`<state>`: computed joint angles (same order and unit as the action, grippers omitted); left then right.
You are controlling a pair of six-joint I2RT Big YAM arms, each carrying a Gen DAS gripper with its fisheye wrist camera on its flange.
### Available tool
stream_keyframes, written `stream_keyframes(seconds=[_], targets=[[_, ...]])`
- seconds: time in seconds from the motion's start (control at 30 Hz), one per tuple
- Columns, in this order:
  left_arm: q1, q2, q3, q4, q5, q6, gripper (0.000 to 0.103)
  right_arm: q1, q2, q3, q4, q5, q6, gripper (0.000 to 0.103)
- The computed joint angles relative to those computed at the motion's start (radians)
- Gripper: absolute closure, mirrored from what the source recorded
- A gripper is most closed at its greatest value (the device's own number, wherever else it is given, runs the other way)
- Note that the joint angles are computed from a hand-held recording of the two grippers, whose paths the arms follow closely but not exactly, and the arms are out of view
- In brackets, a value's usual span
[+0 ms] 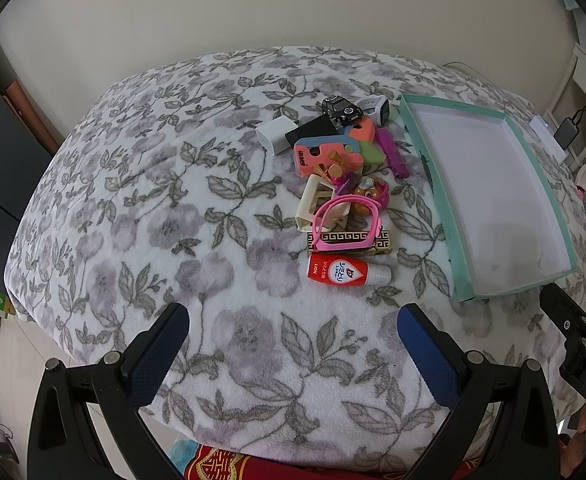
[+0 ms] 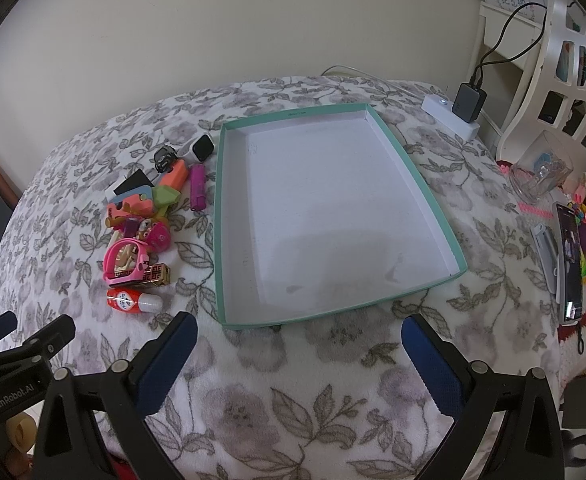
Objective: Organize rigid objects
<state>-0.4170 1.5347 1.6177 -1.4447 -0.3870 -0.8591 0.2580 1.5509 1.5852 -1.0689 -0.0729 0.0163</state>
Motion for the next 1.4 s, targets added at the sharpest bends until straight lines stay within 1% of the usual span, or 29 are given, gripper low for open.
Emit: stream_keyframes(seconds=[0.73, 0.87, 0.93, 0.97, 1.03, 1.1, 1.2, 1.27, 1.33, 1.4], targets=[[0.000, 0.000, -0.001, 0.000, 0.001, 0.001, 0.000, 0.005, 0.002, 0.001, -0.001, 0.005, 0.004, 0.000], [0.011, -0.009, -0.008, -0.002, 0.023, -0.007, 0.000, 0.001, -0.002, -0.005, 0.010, 0.010, -0.001, 0.000], [0.026, 0.008, 0.021, -0.049, 0.018, -0.018, 0.000, 0.001, -0.002, 0.010, 0.013, 0.010, 0.003, 0.000], [0.033, 0.016, 0.043, -0.075, -0.004, -0.023, 0.000, 0.002, 0.001, 0.023, 0.008, 0.006, 0.010, 0.000], [0.051, 0.025, 0.081, -0.103, -0.034, -0.036, 0.000, 0.005, 0.011, 0.057, 0.000, -0.016, 0.020, 0.000], [0.070, 0.037, 0.127, -0.130, -0.053, -0.049, 0.000, 0.012, 0.026, 0.104, -0.007, -0.030, 0.026, 0.000], [0.100, 0.082, 0.212, -0.201, -0.090, -0.085, 0.000, 0.034, 0.076, 0.200, -0.028, -0.060, 0.041, 0.000], [0.121, 0.108, 0.245, -0.234, -0.081, -0.104, 0.000, 0.043, 0.117, 0.263, -0.050, -0.080, 0.077, 0.000], [0.140, 0.125, 0.245, -0.228, -0.070, -0.116, 0.000, 0.057, 0.164, 0.327, -0.084, -0.093, 0.112, 0.000], [0.156, 0.143, 0.228, -0.236, -0.056, -0.133, 0.000, 0.076, 0.209, 0.377, -0.121, -0.100, 0.121, 0.000]])
